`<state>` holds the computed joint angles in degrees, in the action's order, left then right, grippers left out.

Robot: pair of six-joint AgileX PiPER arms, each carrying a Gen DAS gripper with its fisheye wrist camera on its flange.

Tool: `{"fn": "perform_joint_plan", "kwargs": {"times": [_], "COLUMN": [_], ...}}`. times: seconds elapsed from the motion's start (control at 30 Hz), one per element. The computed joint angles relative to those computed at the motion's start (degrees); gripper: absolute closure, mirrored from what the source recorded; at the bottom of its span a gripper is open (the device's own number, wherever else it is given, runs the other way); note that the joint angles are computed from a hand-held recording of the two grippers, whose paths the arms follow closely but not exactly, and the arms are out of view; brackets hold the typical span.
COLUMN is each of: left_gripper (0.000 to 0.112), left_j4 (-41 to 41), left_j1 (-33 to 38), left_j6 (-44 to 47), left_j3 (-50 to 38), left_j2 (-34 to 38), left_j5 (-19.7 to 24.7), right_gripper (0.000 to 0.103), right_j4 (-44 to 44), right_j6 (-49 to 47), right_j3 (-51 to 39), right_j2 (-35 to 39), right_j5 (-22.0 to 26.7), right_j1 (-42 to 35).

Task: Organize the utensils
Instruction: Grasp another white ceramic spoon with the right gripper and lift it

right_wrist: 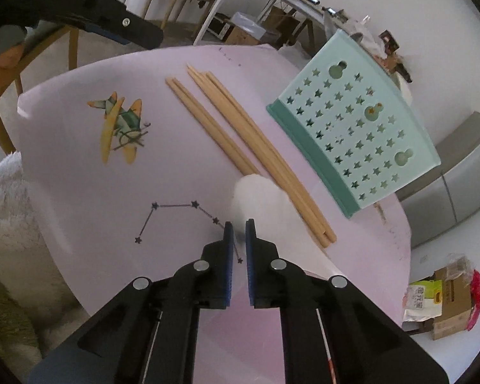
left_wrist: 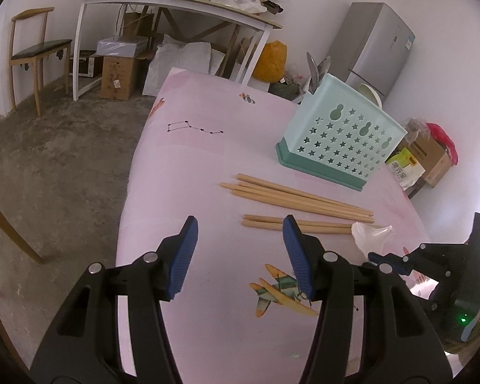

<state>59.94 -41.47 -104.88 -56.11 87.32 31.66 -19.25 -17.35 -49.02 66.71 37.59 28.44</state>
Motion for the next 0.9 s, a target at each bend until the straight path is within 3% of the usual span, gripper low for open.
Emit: {"fn": "perform_joint_plan", "kwargs": {"times": [0.1, 0.23, 0.33, 0.63, 0.9], "left_gripper": [0.060, 0.060, 0.060, 0.060, 0.060], "left_j4": [1.0, 1.7, 1.6, -0.3, -1.1], "left_j1": [-0.2, -0.3, -0.3, -1.6, -2.3], "left_j6": [-1.0, -2.0, -1.7, 1.4, 3.8], "left_j3": [0.3, 0.4, 0.4, -2.5, -5.1], "left_j2": [-0.1, -0.2, -0.1, 2.7, 4.9], "left_j5": [0.4, 0.5, 0.4, 0.8, 2.1], "right_gripper": [0.099, 0.102, 0.102, 0.102, 0.102], "right_j4": [-2.1, 3.0, 15.2, 40.9, 69.0], "right_j6": [1.9, -1.7, -9.9, -23.6, -28.5], "right_j3": [-0.3, -4.4, -11.2, -28.2, -49.3], "right_j2": [-1.6, -4.0, -3.5, 1.2, 15.3], "right_j5": [-0.5, 0.3, 3.0, 9.5, 19.1], "right_j1": [0.5, -4.1, -12.1, -30.6, -42.8]}}
